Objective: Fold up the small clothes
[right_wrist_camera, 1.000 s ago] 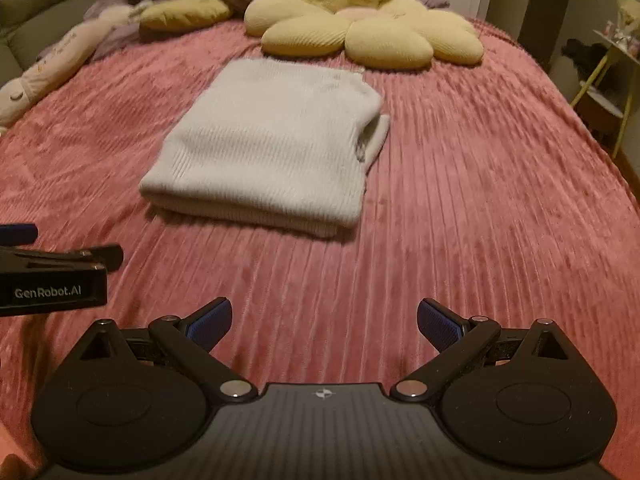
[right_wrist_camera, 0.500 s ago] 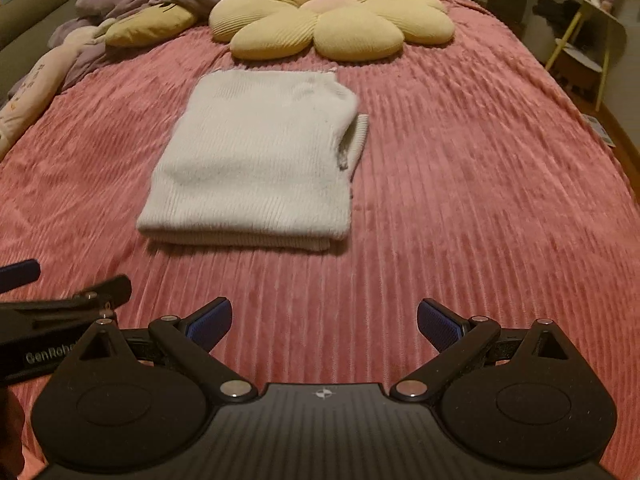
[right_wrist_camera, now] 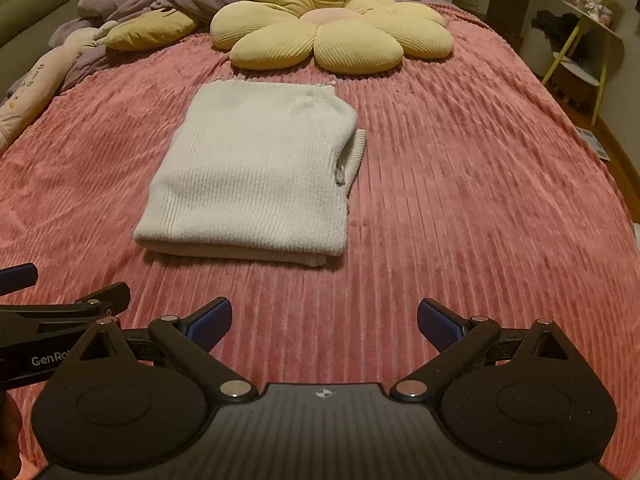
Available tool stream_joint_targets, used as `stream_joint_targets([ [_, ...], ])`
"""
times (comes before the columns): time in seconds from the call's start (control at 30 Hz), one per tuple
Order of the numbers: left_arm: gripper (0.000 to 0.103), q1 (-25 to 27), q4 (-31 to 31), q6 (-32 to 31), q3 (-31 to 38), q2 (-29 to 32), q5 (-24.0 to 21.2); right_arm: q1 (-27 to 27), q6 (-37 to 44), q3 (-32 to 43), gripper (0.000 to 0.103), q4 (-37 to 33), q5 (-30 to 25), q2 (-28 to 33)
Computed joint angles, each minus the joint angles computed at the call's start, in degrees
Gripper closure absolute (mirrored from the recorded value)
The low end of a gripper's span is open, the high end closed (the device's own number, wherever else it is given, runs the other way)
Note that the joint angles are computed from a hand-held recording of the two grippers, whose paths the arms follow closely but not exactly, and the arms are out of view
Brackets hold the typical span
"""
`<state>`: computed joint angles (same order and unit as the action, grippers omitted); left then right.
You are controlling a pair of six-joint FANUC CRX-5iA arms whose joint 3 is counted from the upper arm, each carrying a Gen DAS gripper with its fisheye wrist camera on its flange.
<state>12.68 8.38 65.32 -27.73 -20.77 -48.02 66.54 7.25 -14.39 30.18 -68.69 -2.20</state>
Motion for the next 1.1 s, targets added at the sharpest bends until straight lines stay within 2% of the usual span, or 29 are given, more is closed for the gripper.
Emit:
stream_joint_targets([
  [1.1, 0.0, -0.13, 0.36, -0.25, 0.55, 0.68, -0.42, -0.32, -0.28, 0.12, 0.004, -0.08, 0.7, -0.31],
])
